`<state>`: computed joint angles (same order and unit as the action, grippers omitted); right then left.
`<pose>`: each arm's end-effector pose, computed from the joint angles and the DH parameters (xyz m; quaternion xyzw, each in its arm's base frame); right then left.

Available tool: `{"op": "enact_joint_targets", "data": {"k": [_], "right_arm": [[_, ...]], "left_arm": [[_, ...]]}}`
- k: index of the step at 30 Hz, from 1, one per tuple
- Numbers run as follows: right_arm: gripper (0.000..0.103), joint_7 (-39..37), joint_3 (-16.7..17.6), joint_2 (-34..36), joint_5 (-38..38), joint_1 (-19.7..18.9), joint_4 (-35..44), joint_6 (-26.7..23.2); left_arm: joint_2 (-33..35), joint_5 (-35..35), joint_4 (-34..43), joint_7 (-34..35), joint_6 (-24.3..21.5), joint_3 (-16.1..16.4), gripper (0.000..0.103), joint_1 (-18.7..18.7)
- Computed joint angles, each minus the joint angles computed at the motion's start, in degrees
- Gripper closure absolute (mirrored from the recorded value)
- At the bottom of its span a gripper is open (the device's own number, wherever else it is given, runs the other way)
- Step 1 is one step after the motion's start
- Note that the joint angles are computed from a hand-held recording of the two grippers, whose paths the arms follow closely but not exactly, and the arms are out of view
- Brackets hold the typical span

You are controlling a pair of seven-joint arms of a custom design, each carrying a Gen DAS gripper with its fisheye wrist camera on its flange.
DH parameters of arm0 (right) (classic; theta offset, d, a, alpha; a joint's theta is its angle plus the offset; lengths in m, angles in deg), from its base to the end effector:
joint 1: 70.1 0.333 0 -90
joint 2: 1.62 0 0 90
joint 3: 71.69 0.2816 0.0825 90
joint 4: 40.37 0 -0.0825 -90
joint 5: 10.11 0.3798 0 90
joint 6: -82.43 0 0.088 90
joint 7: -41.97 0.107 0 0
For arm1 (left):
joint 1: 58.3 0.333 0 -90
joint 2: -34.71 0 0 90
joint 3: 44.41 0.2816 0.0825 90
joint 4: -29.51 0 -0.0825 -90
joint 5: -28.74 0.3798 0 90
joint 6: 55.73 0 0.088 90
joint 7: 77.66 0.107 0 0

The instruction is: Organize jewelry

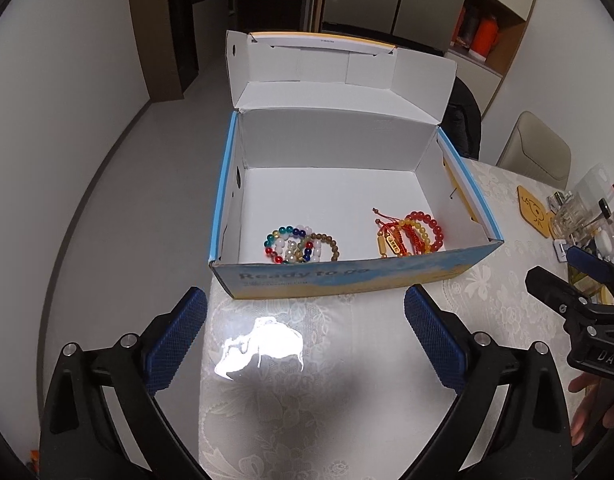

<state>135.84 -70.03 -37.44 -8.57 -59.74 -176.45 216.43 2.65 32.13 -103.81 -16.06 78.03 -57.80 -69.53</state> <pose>0.4134 0.0904 0.5829 -0.7189 0.6316 -0.1724 0.2334 0.3986 -0.1972 0.5721 -0.6900 0.6652 -0.2284 0.1713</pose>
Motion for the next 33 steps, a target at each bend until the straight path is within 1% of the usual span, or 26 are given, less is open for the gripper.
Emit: {"op": "enact_joint_targets", "data": {"k": [9, 13, 19, 30, 33], "right_arm": [[0.007, 3.0, 1.3, -10.0, -1.1, -0.5, -8.0, -0.7], [0.007, 3.8, 1.4, -13.7, -1.5, -0.4, -10.6, -1.5], [0.007, 4.9, 1.7, -16.3, -2.2, -0.7, -12.4, -2.2], [0.007, 5.4, 1.5, -17.5, -2.7, -0.7, -13.0, -2.7], [0.008, 5.3, 1.5, -17.6, -2.7, -0.7, -13.1, -2.8]], "left_arm": [[-8.0, 0.4, -6.5, -2.8, 0.3, -1.9, 0.006, -2.0], [-10.1, 0.0, -8.7, -3.5, 0.2, -2.2, 0.006, -3.3], [-11.7, -0.8, -10.3, -3.9, -0.1, -2.2, 0.006, -4.6], [-12.0, 0.7, -10.0, -4.6, -0.6, -2.9, 0.006, -4.4], [-12.0, 1.7, -9.8, -5.0, -0.9, -3.6, 0.006, -4.0]]}}
